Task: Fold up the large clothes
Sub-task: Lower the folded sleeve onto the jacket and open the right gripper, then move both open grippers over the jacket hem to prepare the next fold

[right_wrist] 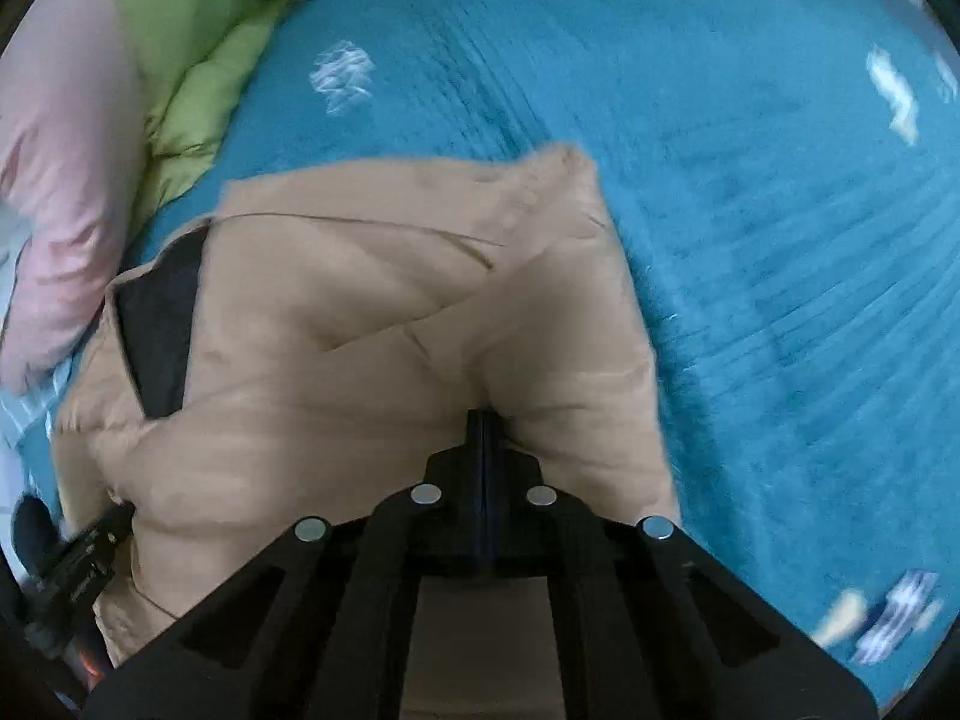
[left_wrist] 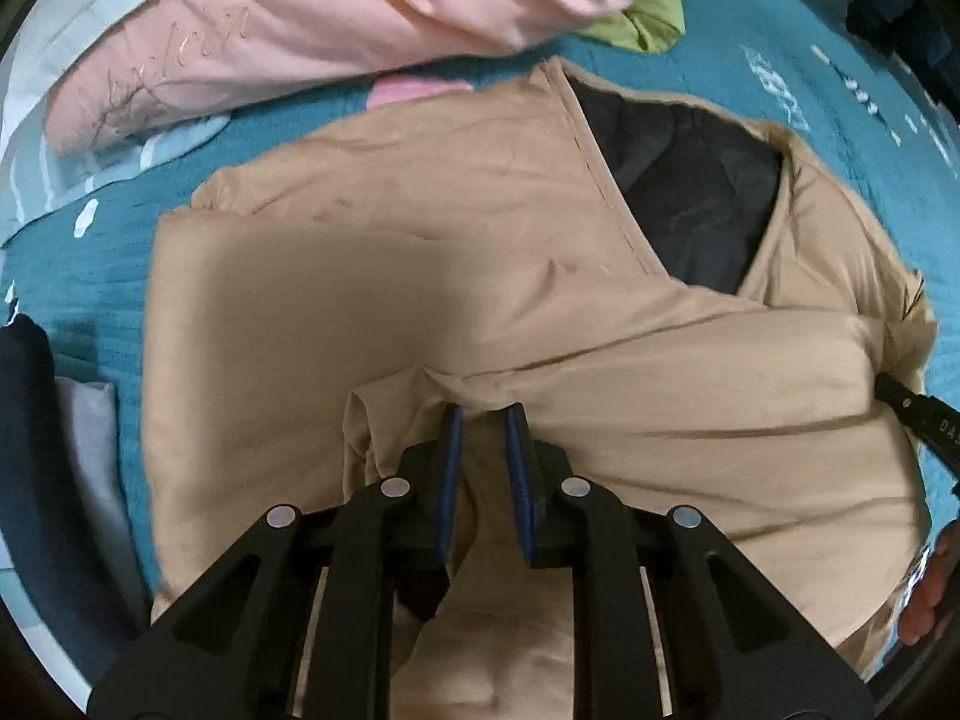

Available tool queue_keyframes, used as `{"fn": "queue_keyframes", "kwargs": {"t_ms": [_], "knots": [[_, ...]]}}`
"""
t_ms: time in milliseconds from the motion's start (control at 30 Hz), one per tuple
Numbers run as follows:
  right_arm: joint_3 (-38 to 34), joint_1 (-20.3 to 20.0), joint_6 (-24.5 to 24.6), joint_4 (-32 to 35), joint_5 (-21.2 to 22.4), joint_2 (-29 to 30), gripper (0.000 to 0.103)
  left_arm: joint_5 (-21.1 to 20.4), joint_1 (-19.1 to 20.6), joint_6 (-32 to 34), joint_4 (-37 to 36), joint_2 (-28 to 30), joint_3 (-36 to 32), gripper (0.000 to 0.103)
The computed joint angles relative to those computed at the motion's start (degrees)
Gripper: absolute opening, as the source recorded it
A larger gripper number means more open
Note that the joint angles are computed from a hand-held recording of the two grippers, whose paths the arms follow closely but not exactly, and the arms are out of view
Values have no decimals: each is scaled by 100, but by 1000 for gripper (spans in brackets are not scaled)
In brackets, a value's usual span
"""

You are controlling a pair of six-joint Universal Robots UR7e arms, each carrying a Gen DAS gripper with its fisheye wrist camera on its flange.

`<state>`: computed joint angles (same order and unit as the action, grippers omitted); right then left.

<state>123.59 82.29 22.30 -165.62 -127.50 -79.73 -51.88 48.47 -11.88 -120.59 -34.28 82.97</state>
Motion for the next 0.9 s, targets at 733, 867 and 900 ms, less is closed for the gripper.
{"fn": "queue_keyframes", "kwargs": {"t_ms": [733, 867, 900], "knots": [[38, 933, 193, 798, -927, -742, 85, 54, -295, -470, 129, -719, 331, 72], [34, 995, 357, 1015, -988, -826, 86, 11, -315, -508, 154, -808, 364, 72], [25, 993, 421, 1108, -984, -855, 86, 17, -315, -519, 184, -830, 364, 72]]}}
